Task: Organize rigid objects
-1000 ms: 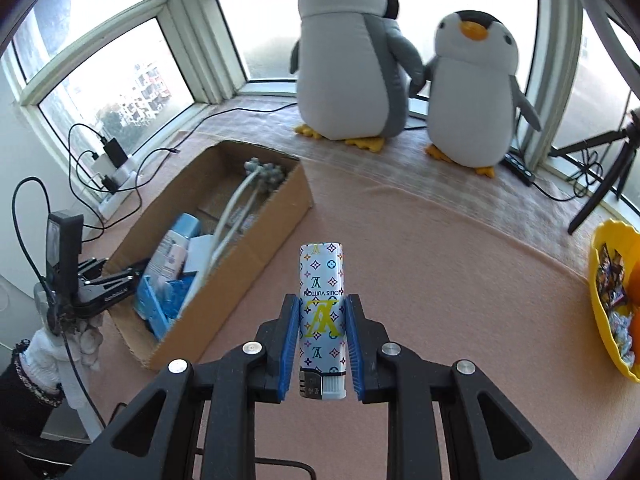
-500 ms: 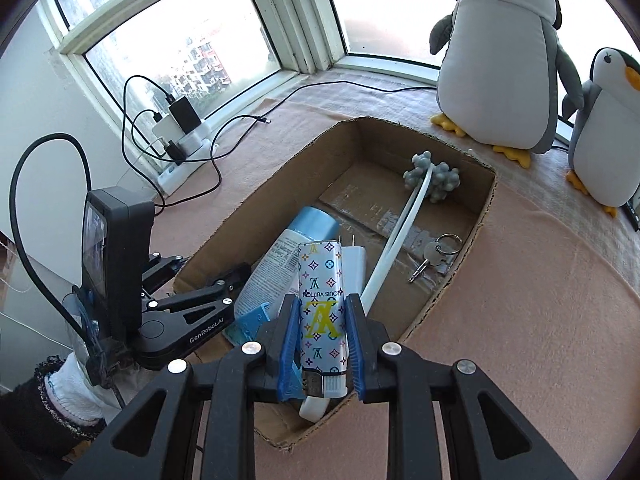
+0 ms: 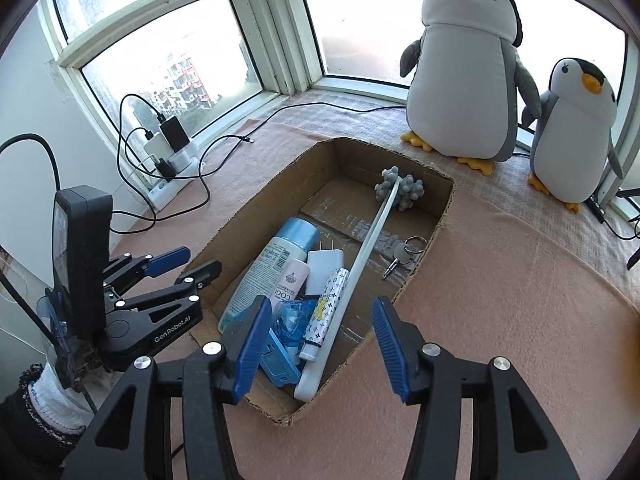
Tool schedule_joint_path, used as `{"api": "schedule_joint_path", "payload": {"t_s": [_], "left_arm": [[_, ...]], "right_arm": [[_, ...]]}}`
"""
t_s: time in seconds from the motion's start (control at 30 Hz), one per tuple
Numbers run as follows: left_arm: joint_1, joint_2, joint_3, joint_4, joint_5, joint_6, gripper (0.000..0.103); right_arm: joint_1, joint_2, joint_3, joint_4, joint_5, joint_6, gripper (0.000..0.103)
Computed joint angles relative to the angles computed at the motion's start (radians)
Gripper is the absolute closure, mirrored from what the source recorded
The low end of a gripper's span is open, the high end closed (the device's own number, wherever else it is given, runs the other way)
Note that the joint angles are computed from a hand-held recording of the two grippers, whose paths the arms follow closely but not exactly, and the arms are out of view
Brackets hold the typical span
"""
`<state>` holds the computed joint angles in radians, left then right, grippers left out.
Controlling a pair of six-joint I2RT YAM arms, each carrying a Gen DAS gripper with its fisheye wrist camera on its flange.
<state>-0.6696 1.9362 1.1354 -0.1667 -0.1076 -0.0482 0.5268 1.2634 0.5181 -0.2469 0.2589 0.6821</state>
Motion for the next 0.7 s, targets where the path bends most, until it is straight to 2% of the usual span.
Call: {"api": "schedule_joint_path", "payload": {"t_s": [0.13, 0.23, 0.37, 0.43, 0.5, 0.6, 0.7], "left_arm": [[-0.026, -0.096, -0.05, -0.018, 0.004, -0.005, 0.061], [-0.045, -0.17, -0.084, -0.025, 0.011, -0.008, 0.049], [-0.086, -0.273, -0.125, -0.033, -0.015, -0.006, 0.049], [-0.101, -0.315, -0.136, -0.042, -0.024, -0.009, 0.043], [-0.112, -0.353, -0.149, -0.052, -0.028, -0.015, 0.039], [-0.133, -0.407, -0.169, -0.063, -0.046, -0.02, 0.039], [-0.143, -0.446, -0.178, -0.076, -0.044, -0.024, 0.027]], "right_arm": [[0.058, -0.11, -0.034, -0.091, 0.06, 0.074, 0.054], [0.105, -0.189, -0.046, -0.191, 0.122, 0.152, 0.053], [0.184, -0.303, -0.048, -0.345, 0.222, 0.276, 0.051], [0.245, -0.334, -0.032, -0.436, 0.292, 0.358, 0.043], [0.305, -0.365, -0.016, -0.529, 0.35, 0.452, 0.04], [0.406, -0.38, 0.015, -0.675, 0.433, 0.616, 0.037], [0.508, -0.351, 0.052, -0.824, 0.494, 0.803, 0.032]]}}
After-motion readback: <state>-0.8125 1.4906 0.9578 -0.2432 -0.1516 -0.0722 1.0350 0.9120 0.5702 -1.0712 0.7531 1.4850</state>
